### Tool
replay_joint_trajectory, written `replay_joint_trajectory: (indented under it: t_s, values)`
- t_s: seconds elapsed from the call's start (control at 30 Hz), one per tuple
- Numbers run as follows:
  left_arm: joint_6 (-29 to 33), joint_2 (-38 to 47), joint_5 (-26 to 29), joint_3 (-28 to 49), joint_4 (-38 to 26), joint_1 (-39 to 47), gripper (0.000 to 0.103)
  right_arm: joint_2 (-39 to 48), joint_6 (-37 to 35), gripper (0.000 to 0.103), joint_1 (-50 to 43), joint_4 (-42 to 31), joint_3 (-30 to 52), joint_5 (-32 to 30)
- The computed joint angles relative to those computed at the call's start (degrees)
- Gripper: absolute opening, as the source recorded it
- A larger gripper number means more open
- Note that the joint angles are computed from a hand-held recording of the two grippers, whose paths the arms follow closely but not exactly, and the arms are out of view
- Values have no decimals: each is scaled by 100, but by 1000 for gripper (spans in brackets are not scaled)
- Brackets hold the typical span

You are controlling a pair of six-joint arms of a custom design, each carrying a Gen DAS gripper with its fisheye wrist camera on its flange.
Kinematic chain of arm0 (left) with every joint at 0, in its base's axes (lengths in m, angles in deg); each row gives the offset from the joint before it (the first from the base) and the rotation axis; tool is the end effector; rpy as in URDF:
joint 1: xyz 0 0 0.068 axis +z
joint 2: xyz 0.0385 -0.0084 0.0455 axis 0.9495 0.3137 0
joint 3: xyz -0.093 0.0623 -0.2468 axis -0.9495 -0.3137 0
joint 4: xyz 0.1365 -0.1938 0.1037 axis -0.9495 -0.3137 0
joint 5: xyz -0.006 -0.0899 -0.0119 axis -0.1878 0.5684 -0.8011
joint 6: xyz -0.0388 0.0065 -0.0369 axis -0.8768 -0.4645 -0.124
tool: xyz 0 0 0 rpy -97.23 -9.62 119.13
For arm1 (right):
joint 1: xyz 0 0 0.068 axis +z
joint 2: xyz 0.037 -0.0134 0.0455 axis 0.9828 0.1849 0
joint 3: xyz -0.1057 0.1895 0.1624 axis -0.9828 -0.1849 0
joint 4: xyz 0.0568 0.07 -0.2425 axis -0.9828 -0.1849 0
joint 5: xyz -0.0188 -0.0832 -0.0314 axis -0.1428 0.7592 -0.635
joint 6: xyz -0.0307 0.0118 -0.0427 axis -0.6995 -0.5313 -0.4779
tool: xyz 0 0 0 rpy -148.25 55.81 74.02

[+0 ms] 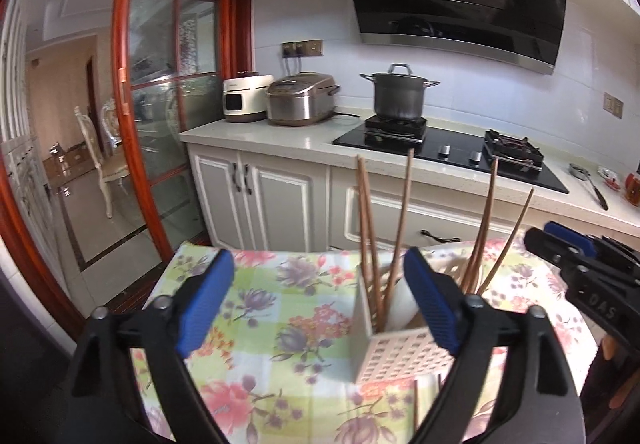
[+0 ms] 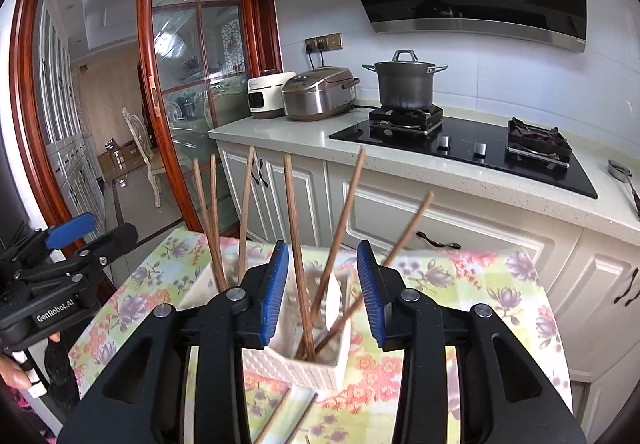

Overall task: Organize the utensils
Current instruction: 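Open the left tool to release its chopstick while the right tool releases its chopstick, then move both open tools down toward the last chopsticks beside the basket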

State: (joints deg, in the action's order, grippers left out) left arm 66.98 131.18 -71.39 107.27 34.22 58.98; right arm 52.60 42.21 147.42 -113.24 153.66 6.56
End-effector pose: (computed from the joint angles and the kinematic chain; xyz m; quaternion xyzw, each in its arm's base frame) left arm 0.2329 -0.0568 0.2965 0.1497 0.8360 -0.0917 0.5200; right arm 0.1461 0.2815 0.2826 0.1012 0.8503 0.0056 0.5164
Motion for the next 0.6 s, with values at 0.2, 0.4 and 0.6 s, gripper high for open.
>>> replay_joint_trajectory:
  t_s: [0.2,0.4,0.6]
  values:
    - [32,-673,30,-890,129,154,95,277,851,35,389,-394,-167,76]
    - [-8,-1162,29,-1700,92,98,96,474,1759,35,705,-324,-610,-127]
    - [-16,-1590,13,-2527,165,90,96,740,2321,35,856,151,-1057,-489]
